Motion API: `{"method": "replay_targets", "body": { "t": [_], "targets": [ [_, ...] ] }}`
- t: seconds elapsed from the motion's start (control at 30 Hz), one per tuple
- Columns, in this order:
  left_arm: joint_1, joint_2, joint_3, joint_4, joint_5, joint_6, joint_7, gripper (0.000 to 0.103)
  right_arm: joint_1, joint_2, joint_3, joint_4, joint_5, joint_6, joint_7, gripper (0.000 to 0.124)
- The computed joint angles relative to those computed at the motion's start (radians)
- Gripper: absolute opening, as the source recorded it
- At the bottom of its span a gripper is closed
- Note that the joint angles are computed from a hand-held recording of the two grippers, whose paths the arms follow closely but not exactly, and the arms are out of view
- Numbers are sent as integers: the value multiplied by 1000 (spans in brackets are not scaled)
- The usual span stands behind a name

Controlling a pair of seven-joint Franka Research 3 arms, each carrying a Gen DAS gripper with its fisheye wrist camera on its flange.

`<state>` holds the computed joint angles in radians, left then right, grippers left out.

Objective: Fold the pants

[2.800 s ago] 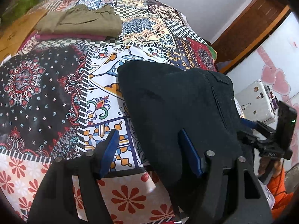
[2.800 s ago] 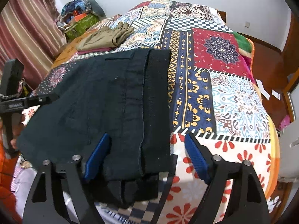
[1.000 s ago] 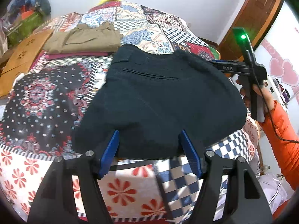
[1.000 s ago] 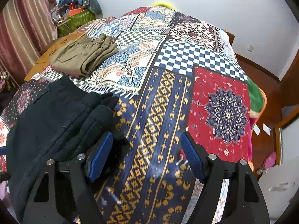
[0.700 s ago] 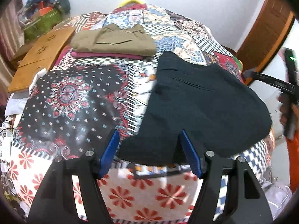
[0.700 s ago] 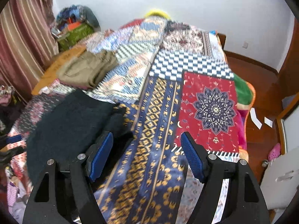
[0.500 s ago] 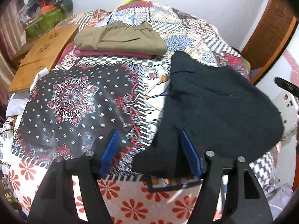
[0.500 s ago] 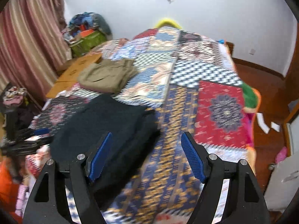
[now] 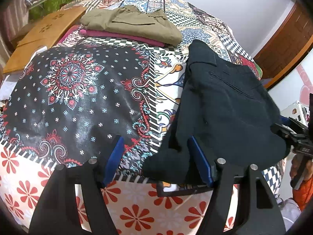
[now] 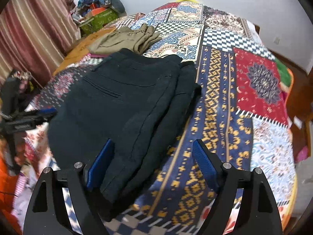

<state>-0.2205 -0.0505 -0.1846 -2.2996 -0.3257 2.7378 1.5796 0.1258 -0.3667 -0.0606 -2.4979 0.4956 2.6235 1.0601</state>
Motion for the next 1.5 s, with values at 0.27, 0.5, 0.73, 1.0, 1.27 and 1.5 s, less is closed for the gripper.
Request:
{"method": "replay_targets", "body": {
  "t": [0.27, 0.5, 0.73, 1.0, 1.27, 1.5],
  "targets": [
    [-26, -27, 2, -9, -75, -18, 61, 69, -38, 42, 14, 31, -98, 25, 43, 82],
    [-25, -27, 17, 46, -112, -49, 103, 69, -49, 5, 14, 38, -106, 2, 74, 81],
    [-16, 54, -6, 168, -190, -89, 192, 69, -18, -6, -33, 72, 9, -26, 53, 82],
    [20, 202, -64, 312, -122, -161, 178, 70, -8, 57, -25, 109, 61, -48, 45, 83],
    [87, 289, -111, 391, -203, -263, 266, 74, -4, 126, -21, 139, 124, -124, 11, 83],
    [129, 365, -130, 457, -279, -348, 280, 89, -21, 169, -24, 171, 207, -177, -36, 86]
  ]
}}
